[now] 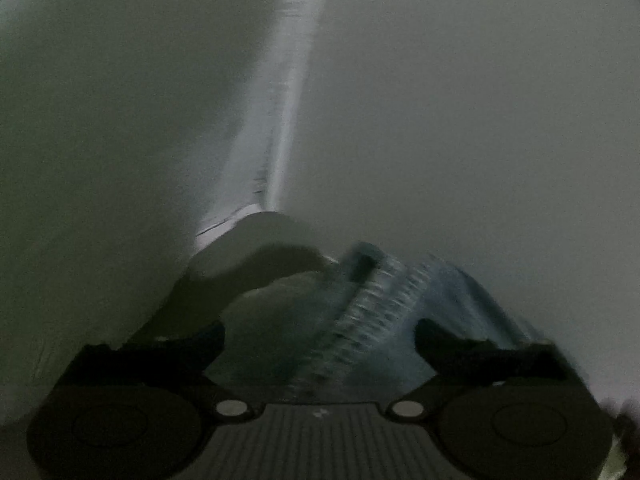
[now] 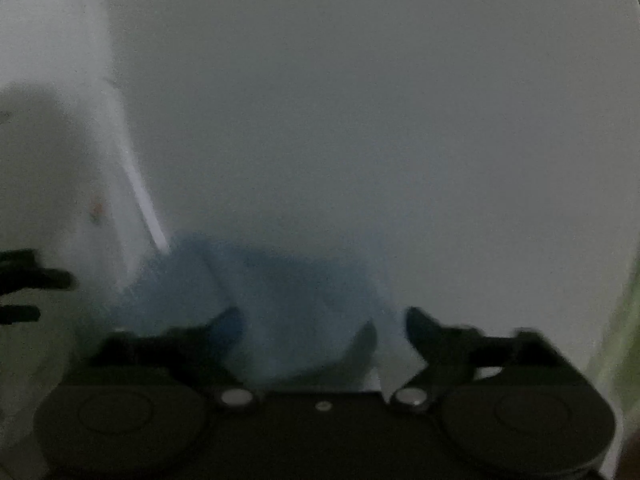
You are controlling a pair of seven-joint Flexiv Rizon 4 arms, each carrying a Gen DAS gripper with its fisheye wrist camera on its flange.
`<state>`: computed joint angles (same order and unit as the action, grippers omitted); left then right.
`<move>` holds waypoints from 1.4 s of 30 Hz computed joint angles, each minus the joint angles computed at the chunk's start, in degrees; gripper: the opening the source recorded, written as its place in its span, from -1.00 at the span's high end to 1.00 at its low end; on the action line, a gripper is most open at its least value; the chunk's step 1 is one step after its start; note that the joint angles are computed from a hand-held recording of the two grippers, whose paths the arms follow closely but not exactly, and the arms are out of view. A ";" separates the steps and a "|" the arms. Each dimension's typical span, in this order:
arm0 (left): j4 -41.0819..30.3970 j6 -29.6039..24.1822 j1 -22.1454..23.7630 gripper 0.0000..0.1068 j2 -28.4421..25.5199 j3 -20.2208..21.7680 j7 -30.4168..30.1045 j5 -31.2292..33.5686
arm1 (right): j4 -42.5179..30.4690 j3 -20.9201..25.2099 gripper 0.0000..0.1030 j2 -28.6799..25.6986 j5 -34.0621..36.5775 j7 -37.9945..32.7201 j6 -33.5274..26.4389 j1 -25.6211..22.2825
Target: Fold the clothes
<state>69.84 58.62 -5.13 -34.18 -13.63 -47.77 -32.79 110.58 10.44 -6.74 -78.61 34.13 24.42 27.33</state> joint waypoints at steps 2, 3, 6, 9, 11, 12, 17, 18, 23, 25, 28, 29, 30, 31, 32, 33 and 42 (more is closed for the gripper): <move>2.14 3.40 -1.53 -0.93 -0.46 -0.29 3.63 2.11 | -0.61 -1.37 -0.87 -1.41 -7.11 -1.40 2.10 -0.63; 2.35 3.02 -2.46 -0.93 -1.02 0.57 3.64 3.85 | -0.78 -2.24 -0.94 -2.06 -8.79 -0.63 7.18 -2.03; 4.01 3.55 -1.65 -0.93 -2.31 -1.34 0.82 0.46 | -2.60 -3.74 -1.00 -5.35 -5.76 -1.43 22.60 -6.48; 2.19 0.65 -1.04 -0.93 -2.91 -1.39 -3.92 -1.79 | -3.74 -4.94 -1.00 -6.45 -1.87 -11.03 23.03 -5.81; 5.06 3.39 0.15 -0.93 -0.41 -1.98 -4.06 -3.79 | -2.85 -5.07 -1.00 -4.65 -1.78 -10.69 25.84 -6.34; 7.44 5.38 1.25 -0.93 1.47 -2.96 -2.80 -5.68 | -2.23 -5.03 -1.00 -3.57 -2.33 -9.35 27.31 -6.70; 25.50 20.70 9.03 -0.93 15.84 -11.82 21.28 -27.91 | -0.33 -2.65 -1.00 0.63 -4.34 -8.42 27.56 -6.34; 27.80 22.55 9.47 -0.93 18.25 -11.78 25.01 -31.53 | -0.38 -1.83 -1.00 1.19 -3.91 -9.59 25.75 -5.58; 41.06 16.16 11.49 -0.93 35.26 -3.34 28.96 -38.21 | -2.80 2.35 -1.00 3.12 -2.22 -10.64 17.56 -0.09; 45.22 9.01 12.45 -0.93 41.70 2.14 26.26 -36.57 | -4.81 3.54 -1.00 2.85 -3.10 -9.61 15.39 2.38; 51.26 7.53 11.11 -0.93 50.44 8.88 27.69 -39.41 | -7.85 4.58 -1.00 1.79 -5.29 -8.29 14.88 5.93; 53.29 9.67 10.32 -0.93 53.24 10.39 29.13 -40.55 | -8.71 4.89 -1.00 1.39 -6.59 -8.09 14.41 7.31; 55.16 12.56 9.71 -0.93 55.77 11.41 30.24 -41.06 | -9.60 5.19 -1.00 0.92 -7.83 -7.96 13.87 8.78; 57.18 15.80 9.21 -0.93 58.51 12.29 31.18 -41.34 | -10.14 5.83 -1.00 0.37 -8.50 -8.03 12.79 10.62; 58.99 18.23 8.75 -0.93 61.02 13.20 31.70 -41.42 | -11.66 6.00 -1.00 -0.61 -8.62 -9.23 12.26 12.25; 60.87 20.41 8.37 -0.93 63.72 14.19 31.93 -41.39 | -12.73 6.25 -1.00 -1.42 -9.31 -9.85 11.27 14.20; 66.47 -5.53 23.45 -0.93 83.56 29.49 8.13 -9.97 | -18.45 7.73 -1.00 -4.86 -7.17 -14.23 8.99 28.32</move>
<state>136.31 53.10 18.33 49.38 15.86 -39.64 -42.75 92.13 18.17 -11.60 -85.78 19.90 33.41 55.65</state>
